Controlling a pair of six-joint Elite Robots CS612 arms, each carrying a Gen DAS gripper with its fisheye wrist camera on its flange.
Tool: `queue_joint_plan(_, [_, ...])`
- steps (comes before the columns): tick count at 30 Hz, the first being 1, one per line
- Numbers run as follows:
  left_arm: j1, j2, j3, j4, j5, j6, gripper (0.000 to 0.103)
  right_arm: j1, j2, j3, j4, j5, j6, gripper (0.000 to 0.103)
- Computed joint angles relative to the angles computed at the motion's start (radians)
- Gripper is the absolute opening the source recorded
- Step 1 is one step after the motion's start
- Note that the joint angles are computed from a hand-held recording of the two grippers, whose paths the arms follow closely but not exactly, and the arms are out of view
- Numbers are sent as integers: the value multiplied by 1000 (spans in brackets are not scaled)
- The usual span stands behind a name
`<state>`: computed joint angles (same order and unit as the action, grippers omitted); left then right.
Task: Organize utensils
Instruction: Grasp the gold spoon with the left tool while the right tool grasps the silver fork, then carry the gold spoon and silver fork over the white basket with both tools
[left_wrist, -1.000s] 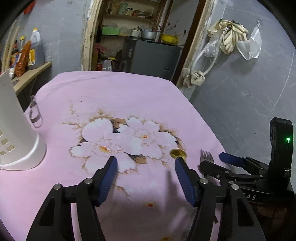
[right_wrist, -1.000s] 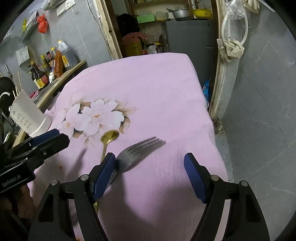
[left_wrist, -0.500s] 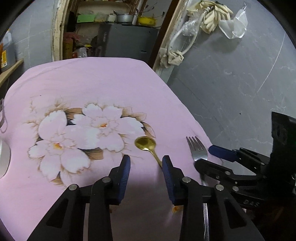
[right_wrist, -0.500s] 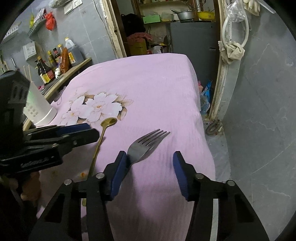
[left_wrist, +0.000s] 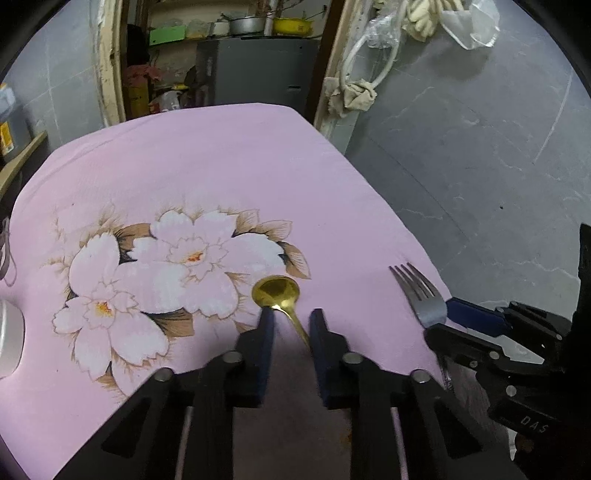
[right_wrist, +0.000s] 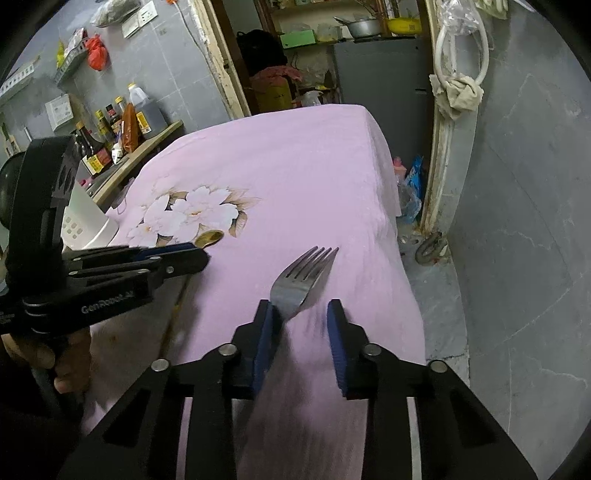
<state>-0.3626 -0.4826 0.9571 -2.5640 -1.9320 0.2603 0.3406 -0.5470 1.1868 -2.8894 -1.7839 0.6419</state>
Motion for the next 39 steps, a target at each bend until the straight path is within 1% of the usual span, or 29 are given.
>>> queue_joint_plan(1, [3, 1, -6, 16, -8, -10, 9, -1, -2, 1, 4, 5, 5, 22])
queue_joint_plan(4, [10, -5, -2, 50, -25, -23, 7, -9, -4, 0, 17, 37, 27, 22])
queue_joint_plan(8, [15, -25, 22, 84, -27, -16, 6, -14, 5, -19, 32, 62, 39, 22])
queue_joint_plan(10, [17, -27, 24, 104, -34, -8, 7, -20, 12, -26, 23, 85, 50, 22])
queue_joint_plan(15, [24, -7, -31, 203, -72, 11, 7, -39, 25, -35, -12, 166, 103, 22])
queue_joint_plan(17, [26, -1, -44, 222, -83, 10, 7, -45, 31, -45, -7, 192, 122, 22])
queue_joint_plan(21, [15, -3, -52, 249, -42, 31, 6, -49, 42, -73, 35, 228, 168, 22])
queue_joint_plan(23, [10, -6, -51, 253, -21, 42, 6, -54, 48, -86, 51, 259, 202, 22])
queue_joint_plan(25, [9, -5, -56, 260, -17, 32, 5, -59, 53, -98, 65, 284, 223, 22])
queue_joint_plan(26, [10, -3, -59, 261, -23, 14, 5, -60, 55, -106, 80, 291, 229, 19])
queue_joint_plan(28, [14, 0, -61, 252, -40, -18, 4, -54, 57, -124, 124, 277, 230, 17])
queue_joint_plan(29, [16, 1, -59, 244, -50, -39, 4, -50, 59, -131, 136, 267, 228, 8])
queue_joint_plan(30, [18, 1, -55, 234, -55, -51, 4, -45, 62, -140, 145, 258, 232, 6])
queue_joint_plan(32, [18, -9, -26, 186, -54, -72, 4, -38, 64, -145, 136, 240, 243, 4])
queue_joint_plan(35, [20, -30, 27, 101, -40, -74, 4, -26, 61, -141, 107, 207, 229, 4])
queue_joint_plan(38, [26, -39, 53, 36, -41, -100, 4, -12, 57, -128, 39, 181, 225, 4])
queue_joint_plan(39, [30, -45, 69, 0, -42, -114, 4, -4, 56, -125, 11, 162, 219, 4])
